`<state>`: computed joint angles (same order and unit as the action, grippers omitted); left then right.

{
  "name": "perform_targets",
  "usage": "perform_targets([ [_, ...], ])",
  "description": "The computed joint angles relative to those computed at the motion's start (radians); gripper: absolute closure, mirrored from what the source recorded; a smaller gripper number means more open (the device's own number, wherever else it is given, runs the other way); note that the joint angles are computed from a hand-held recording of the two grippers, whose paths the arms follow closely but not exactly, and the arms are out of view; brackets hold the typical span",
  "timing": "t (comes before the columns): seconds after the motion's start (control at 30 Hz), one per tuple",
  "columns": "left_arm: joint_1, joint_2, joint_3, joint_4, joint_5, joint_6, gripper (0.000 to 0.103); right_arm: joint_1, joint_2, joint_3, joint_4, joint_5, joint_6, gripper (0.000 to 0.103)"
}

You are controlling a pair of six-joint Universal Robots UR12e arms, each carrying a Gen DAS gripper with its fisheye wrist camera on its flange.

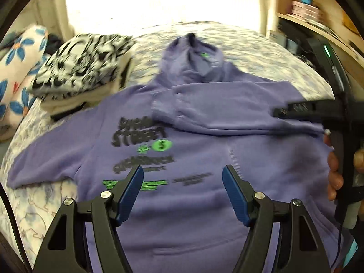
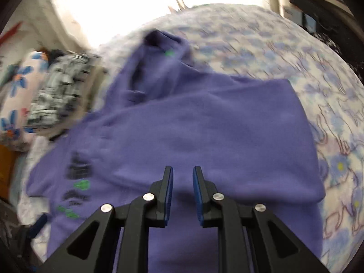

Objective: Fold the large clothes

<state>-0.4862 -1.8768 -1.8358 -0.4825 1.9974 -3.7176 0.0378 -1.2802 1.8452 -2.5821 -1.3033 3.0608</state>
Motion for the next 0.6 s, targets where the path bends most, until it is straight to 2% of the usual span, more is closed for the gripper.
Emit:
perform_targets([
  [0.03,0.008,0.005,-0.008,-0.003,-0.008,-0.015,0.033,-0.007,0.006,-0.001,0.005,-0.022,0.015,0.086],
  [0.07,0.018,0.014,-0.022,0.002,-0.022,-0.031,0.033,-0.028,0.007,0.006,0.008,-0.008,0.033,0.086],
  [0.17,0.038,0.039,-0.063,0.013,-0.029,-0.054,0.033,-0.103,-0.01,0.044,0.014,0.148,0.065,0.088],
  [0.27,0.054,0.068,-0.103,0.014,-0.029,-0.07,0.033,-0.126,-0.045,0.068,0.028,0.169,0.06,0.086],
  [0.37,0.068,0.102,-0.141,0.019,-0.025,-0.096,0.033,-0.11,-0.078,0.08,0.041,0.105,0.048,0.086],
  [0.5,0.078,0.145,-0.183,0.025,0.007,-0.124,0.033,-0.078,-0.113,0.1,0.049,0.095,0.047,0.086],
  [0.6,0.085,0.175,-0.211,0.031,0.015,-0.137,0.032,-0.036,-0.129,0.111,0.029,0.077,0.048,0.086],
])
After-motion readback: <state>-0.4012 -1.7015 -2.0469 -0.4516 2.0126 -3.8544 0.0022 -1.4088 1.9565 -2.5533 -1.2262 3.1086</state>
